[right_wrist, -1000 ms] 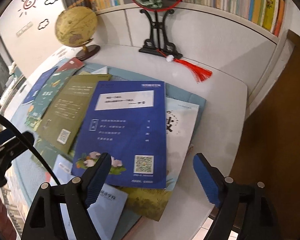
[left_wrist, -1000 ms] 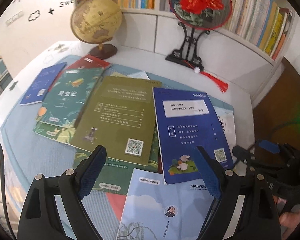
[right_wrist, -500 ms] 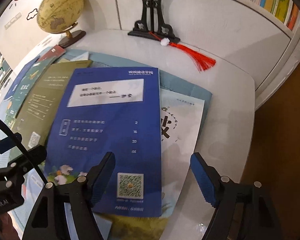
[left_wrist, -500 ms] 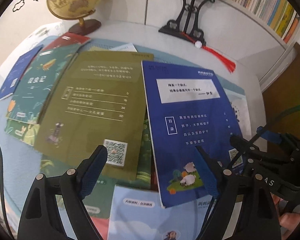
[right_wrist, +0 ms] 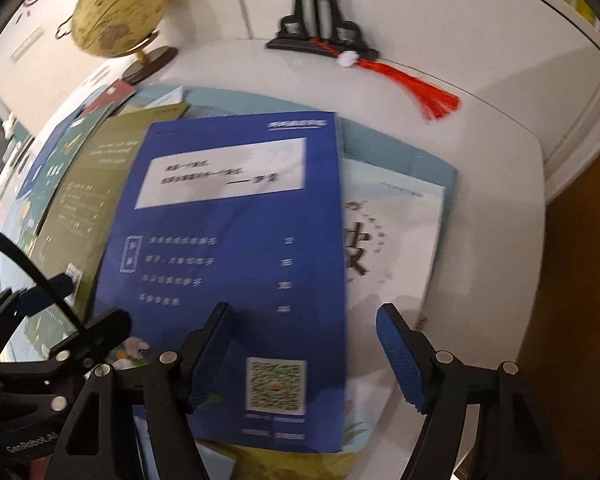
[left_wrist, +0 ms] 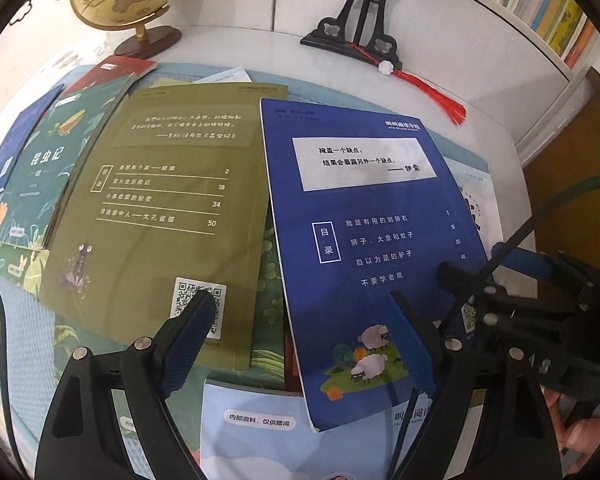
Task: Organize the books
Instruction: 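Move the open left gripper toward the blue sheep-cover booklet's edge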
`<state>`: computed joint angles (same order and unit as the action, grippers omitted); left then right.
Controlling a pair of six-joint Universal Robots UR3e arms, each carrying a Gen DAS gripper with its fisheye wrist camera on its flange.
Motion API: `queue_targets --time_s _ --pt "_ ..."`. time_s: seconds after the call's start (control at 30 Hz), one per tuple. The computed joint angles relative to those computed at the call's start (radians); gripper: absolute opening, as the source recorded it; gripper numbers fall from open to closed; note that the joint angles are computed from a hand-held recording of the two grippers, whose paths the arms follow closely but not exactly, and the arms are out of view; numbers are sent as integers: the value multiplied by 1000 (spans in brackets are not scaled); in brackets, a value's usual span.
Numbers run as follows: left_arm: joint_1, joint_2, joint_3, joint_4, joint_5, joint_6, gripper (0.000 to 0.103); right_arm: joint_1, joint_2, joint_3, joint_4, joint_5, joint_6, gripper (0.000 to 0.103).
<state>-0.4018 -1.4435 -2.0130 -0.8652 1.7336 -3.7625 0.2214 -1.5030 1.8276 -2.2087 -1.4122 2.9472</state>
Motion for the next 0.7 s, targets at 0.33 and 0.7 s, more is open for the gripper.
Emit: queue_targets --time_s 0.33,0.7 --pt "7 31 -20 -7 -3 -18 84 -12 -11 -10 44 21 -9 72" --pt "127 182 -161 73 -123 6 84 -144 -54 32 37 124 -5 72"
